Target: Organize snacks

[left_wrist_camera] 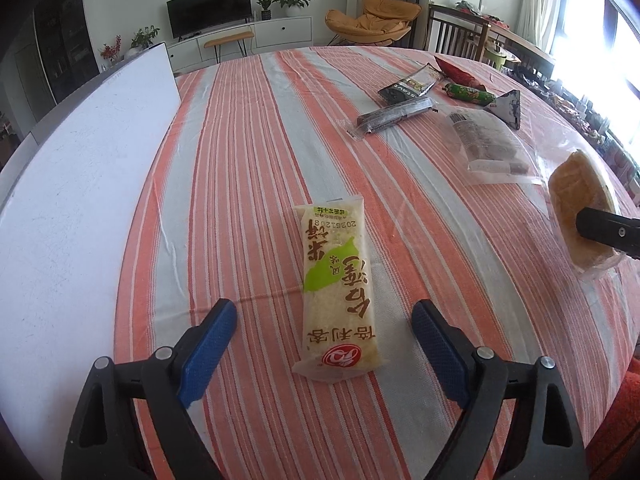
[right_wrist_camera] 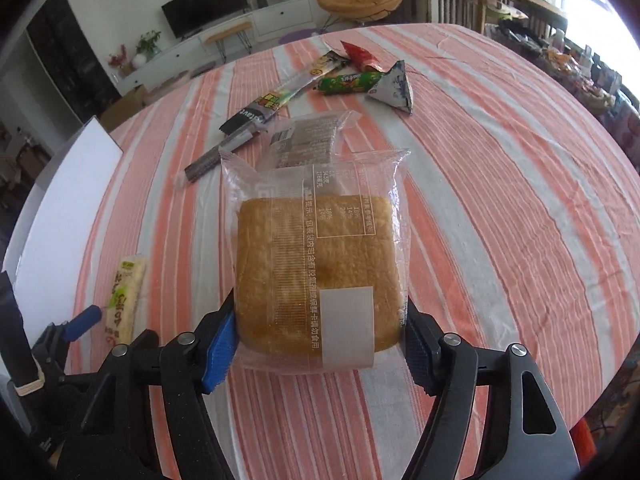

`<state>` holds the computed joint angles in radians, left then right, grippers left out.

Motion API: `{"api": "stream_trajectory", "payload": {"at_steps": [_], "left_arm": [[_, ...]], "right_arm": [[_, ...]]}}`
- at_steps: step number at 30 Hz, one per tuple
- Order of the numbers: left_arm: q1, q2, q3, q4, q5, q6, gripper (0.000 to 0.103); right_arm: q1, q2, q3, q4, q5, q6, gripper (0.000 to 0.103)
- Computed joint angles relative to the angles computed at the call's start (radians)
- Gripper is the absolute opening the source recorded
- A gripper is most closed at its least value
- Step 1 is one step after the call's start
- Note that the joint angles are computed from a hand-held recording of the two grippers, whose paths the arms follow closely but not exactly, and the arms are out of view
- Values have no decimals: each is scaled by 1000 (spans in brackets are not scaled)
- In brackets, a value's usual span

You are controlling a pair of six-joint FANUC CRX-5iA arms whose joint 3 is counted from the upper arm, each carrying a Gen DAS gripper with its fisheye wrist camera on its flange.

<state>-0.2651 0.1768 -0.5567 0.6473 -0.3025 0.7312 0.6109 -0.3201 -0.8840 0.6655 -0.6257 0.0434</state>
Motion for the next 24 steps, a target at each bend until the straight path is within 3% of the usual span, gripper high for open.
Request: {"api": "stream_trajectory", "payload": {"at_steps": [1, 3, 6, 9, 14, 16, 19, 22, 24], "left_arm": [[-1, -11, -20, 52, 7, -39, 56], [1, -26, -47, 138, 0, -104, 29], [-9, -58, -113, 399, -37, -275, 29], [-8, -125, -174, 564, -104, -387, 29], [115, -299, -244, 624, -329, -429, 29], [195, -376, -264, 644, -403, -436, 29], [322, -467, -280, 675, -452, -459, 29], [426, -510, -268, 680, -412, -465, 29], [459, -513, -262, 685, -319, -469, 29]], "right_arm": [[9, -55, -35, 12, 24, -40, 73], [21, -157, -109, 43, 65, -123, 73], [34, -253, -192, 89, 106, -251, 73], [55, -276, -230, 166, 105, -353, 73], [94, -268, -172, 165, 111, -304, 73], [129, -231, -105, 159, 116, -235, 73], [170, -136, 28, 112, 193, -88, 73], [226, -8, 200, -20, 272, 134, 73], [260, 90, 332, -154, 299, 317, 73]]}}
